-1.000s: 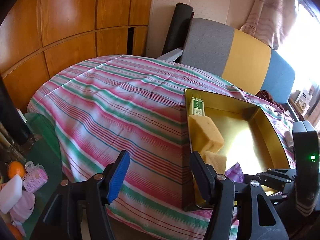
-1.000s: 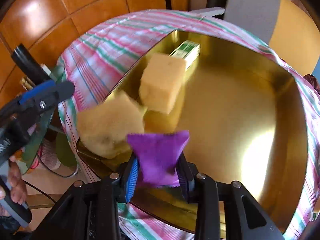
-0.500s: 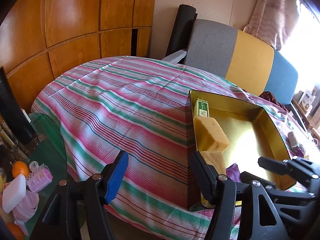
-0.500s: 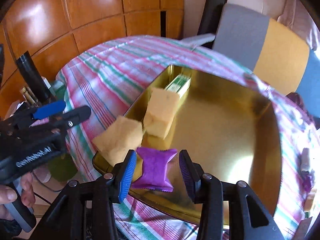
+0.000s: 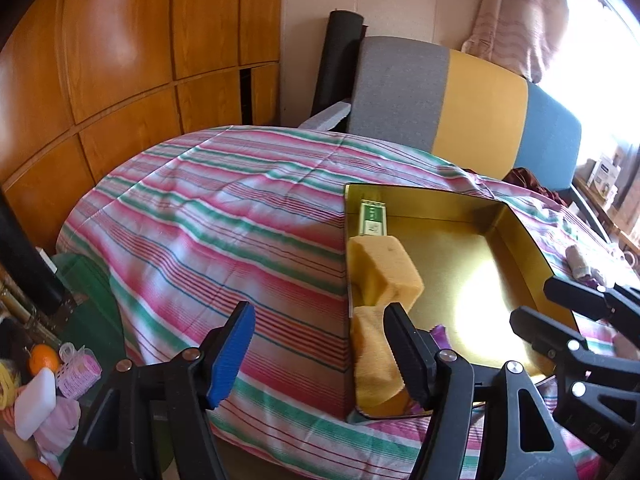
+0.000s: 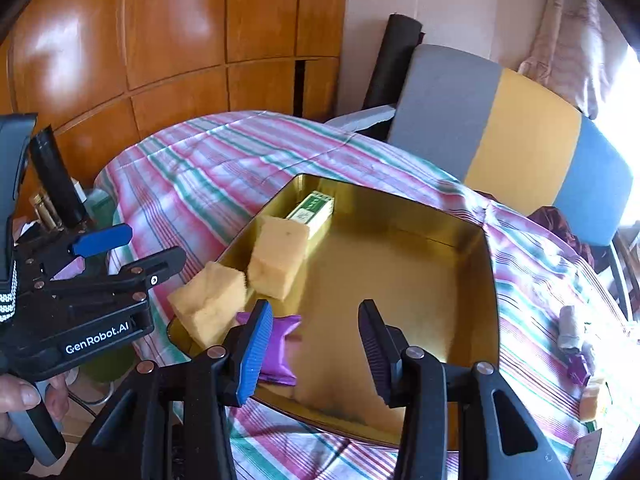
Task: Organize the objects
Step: 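Lower the purple packet into the tray and open the right gripper, then move both grippers back to the items and grasp the white mesh ball with the left gripper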
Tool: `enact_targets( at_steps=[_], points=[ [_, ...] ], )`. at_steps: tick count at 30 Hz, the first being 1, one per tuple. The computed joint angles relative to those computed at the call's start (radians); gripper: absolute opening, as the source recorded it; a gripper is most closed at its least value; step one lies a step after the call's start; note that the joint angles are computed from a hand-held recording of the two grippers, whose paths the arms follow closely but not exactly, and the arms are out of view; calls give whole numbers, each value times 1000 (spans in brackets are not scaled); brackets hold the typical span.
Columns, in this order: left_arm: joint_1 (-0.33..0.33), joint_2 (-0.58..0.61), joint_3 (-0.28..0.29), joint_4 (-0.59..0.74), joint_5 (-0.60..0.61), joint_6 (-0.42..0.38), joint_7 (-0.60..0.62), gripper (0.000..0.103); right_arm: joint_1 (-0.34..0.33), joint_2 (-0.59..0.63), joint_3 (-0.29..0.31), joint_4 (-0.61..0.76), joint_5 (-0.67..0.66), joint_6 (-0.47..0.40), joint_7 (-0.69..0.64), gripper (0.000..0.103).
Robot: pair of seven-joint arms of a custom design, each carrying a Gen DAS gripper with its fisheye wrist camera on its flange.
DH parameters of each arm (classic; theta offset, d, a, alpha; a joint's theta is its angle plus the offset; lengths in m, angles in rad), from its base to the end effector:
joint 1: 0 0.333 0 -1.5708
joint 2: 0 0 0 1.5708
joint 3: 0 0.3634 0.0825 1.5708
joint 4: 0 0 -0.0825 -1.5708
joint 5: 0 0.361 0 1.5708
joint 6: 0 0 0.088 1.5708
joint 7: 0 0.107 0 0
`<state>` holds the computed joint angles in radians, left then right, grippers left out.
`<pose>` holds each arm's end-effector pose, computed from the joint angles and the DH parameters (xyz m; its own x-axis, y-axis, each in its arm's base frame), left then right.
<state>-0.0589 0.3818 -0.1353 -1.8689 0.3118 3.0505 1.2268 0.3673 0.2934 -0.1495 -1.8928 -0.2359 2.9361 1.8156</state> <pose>0.6651 -0.1417 0.4655 -0.1406 -0.9885 0.0550 -0.6914 0.0582 -0.7201 0.6408 0.1688 0.4974 0.1798 -0.9813 0.0682 -0.7036 -0.1768 -0.6882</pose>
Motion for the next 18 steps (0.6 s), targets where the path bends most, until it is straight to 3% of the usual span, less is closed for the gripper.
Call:
enact_targets(
  at_steps=[10,18],
  points=[
    [-28,21,-37,59,16,-33,62,68,5,-53,-95,-74,-129,26,152,46],
    [-45,76,-113,153,-14,-77,184,68,-58,-90,-142,-111,-319,-21,310,46]
  ],
)
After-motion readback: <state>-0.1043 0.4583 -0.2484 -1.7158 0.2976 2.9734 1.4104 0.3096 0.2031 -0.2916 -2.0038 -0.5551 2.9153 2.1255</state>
